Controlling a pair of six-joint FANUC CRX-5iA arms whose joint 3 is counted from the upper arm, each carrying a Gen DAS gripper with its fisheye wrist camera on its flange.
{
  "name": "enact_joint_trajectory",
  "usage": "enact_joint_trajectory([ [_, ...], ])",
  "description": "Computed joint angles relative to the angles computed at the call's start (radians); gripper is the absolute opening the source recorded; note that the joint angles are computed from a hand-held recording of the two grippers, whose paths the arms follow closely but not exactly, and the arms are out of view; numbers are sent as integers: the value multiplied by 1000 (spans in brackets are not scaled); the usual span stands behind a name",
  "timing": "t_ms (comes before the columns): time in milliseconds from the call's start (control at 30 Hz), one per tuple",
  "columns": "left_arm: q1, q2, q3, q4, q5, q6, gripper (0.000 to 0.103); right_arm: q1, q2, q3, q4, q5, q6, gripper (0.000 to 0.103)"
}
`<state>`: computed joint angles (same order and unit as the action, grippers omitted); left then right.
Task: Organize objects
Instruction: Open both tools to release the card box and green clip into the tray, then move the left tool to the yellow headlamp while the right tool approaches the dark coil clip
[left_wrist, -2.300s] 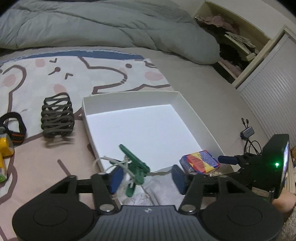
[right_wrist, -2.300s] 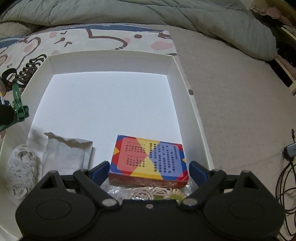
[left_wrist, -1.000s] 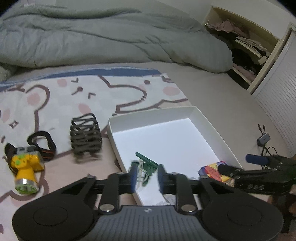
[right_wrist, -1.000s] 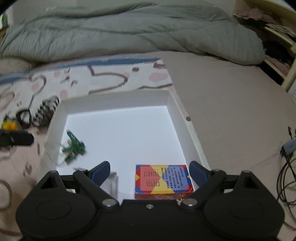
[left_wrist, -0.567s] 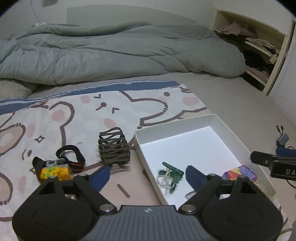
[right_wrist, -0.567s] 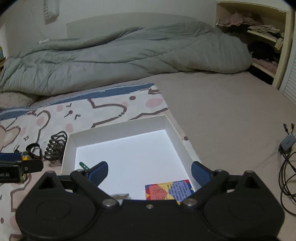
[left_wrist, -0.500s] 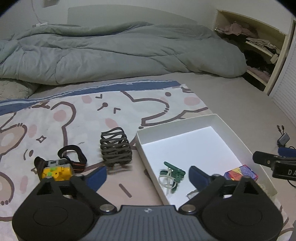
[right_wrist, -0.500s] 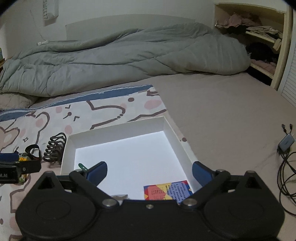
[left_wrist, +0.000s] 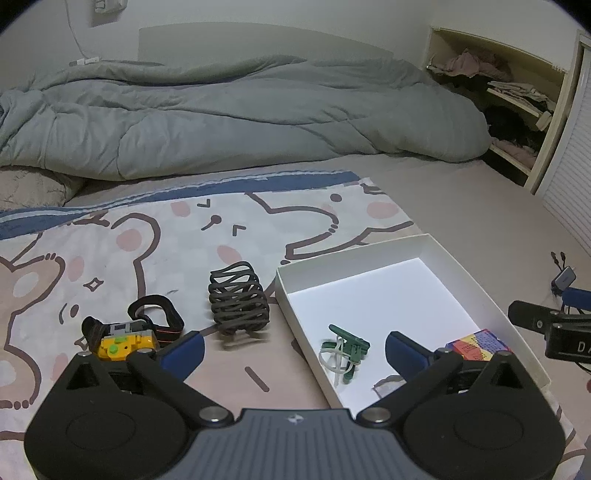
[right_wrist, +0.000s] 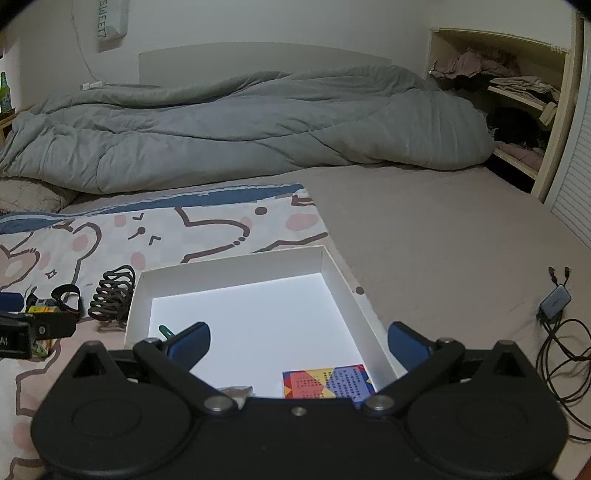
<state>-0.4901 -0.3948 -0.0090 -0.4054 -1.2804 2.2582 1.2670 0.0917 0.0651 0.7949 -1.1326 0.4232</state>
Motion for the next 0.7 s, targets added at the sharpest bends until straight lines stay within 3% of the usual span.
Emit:
enact_joint_trajectory([
  [700,65,-119,-28,-60,-90,-16,103,39,87,115,-9,5,47,103],
])
